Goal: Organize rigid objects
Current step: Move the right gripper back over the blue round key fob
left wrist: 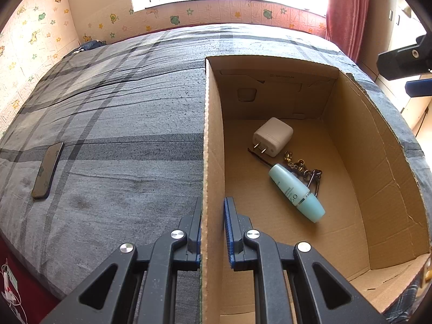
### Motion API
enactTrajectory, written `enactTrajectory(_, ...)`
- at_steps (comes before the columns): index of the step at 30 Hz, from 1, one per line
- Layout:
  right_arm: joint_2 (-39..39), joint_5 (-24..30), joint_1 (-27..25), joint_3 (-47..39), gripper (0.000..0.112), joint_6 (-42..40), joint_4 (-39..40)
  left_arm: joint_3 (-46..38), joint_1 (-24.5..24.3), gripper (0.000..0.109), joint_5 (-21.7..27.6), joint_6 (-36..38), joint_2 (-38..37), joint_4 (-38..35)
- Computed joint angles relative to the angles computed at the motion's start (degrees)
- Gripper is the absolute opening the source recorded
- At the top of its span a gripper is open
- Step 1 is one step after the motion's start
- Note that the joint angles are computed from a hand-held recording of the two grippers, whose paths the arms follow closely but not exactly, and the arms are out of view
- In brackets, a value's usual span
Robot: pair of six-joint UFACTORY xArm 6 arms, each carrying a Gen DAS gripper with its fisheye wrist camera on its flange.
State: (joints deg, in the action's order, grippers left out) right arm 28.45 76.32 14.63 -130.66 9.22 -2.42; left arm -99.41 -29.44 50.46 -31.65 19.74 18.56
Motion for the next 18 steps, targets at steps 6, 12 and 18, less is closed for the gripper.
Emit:
enactTrajectory(6, -7.84, -4.89, -1.22, 11.39, 0.103, 0.35, -1.75, -0.39, -0.08, 0.014, 0.35, -0.07, 0.2, 0.2)
enactTrajectory(12, -13.19, -8.54, -2.88, 19.5, 0.103, 1.57, -2.75, -0.53, -0.08, 0.014, 0.48, -0.06, 0.29, 0.25)
enactTrajectory(18, -16.45, -10.63, -4.72, 24.95, 0.103, 2.5, -3.71, -0.57, -0.01, 0.014, 0.55, 0.11, 0.24, 0.21)
